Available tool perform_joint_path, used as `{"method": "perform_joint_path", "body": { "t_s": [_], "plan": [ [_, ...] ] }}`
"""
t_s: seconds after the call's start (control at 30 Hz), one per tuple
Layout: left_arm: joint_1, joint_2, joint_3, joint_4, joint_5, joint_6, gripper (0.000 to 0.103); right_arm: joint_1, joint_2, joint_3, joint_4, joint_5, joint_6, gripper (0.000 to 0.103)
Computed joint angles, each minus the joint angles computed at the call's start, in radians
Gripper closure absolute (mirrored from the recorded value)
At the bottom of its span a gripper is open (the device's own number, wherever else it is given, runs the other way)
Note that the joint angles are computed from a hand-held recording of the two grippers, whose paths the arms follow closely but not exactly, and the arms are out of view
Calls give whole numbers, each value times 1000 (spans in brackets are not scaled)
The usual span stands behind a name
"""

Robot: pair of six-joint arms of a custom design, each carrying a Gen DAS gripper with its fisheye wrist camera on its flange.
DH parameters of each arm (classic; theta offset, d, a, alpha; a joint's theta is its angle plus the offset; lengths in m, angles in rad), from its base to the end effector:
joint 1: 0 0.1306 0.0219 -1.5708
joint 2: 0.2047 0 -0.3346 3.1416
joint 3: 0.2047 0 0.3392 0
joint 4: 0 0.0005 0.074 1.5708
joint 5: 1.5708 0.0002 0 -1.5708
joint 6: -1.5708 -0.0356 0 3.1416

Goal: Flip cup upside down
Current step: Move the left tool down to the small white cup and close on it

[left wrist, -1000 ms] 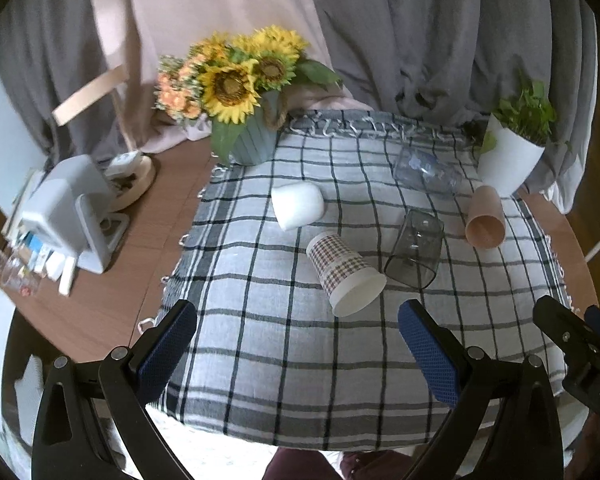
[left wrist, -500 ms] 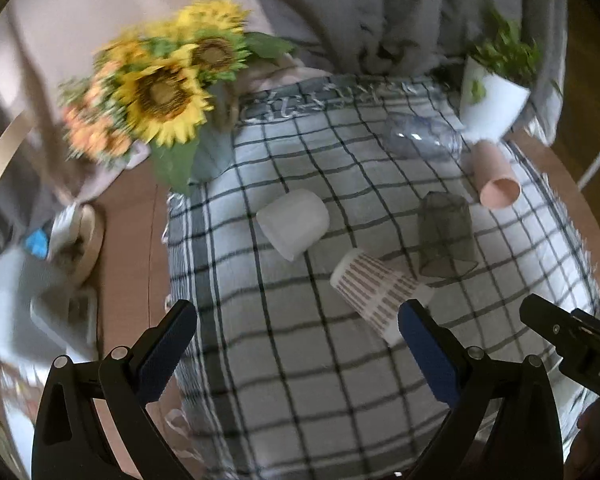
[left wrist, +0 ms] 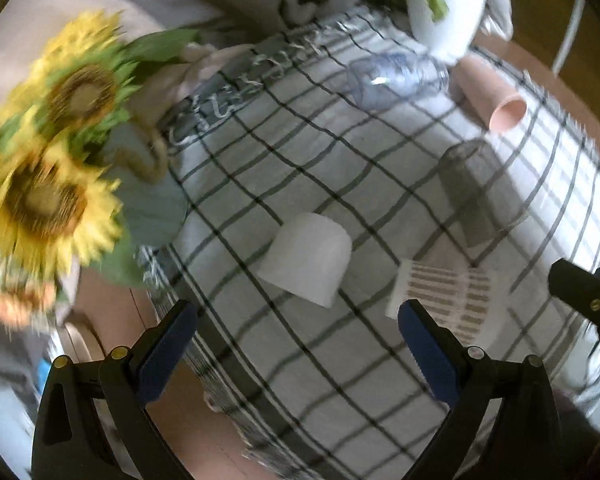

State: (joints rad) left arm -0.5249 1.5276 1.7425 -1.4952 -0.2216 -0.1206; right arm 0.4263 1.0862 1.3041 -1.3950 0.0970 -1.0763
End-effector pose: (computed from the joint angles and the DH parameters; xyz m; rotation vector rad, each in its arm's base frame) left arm 0.3827 -0.2132 0.4289 0.8464 2.6748 0.2233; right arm 0.2770 0.1215 0.4244 0.9116 2.6213 0.2793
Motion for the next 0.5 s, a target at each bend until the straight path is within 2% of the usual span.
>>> {"method": "perform_joint_path", "body": {
  "t_s": [0.1, 0.17, 0.4, 0.5],
  "plan": [
    [-1, 44, 20, 2, -34, -79, 0, 4, 20, -8, 10, -3, -62, 1],
    [3, 73, 38, -2, -27, -122, 0, 0, 33, -14, 13, -12, -97, 1],
    [19, 172, 99, -34, 6, -177, 0, -22, 77, -22, 15, -35, -157, 1],
    [24, 208, 122, -58, 30, -177, 0, -27, 106, -11, 9, -36, -168, 1]
  ]
}}
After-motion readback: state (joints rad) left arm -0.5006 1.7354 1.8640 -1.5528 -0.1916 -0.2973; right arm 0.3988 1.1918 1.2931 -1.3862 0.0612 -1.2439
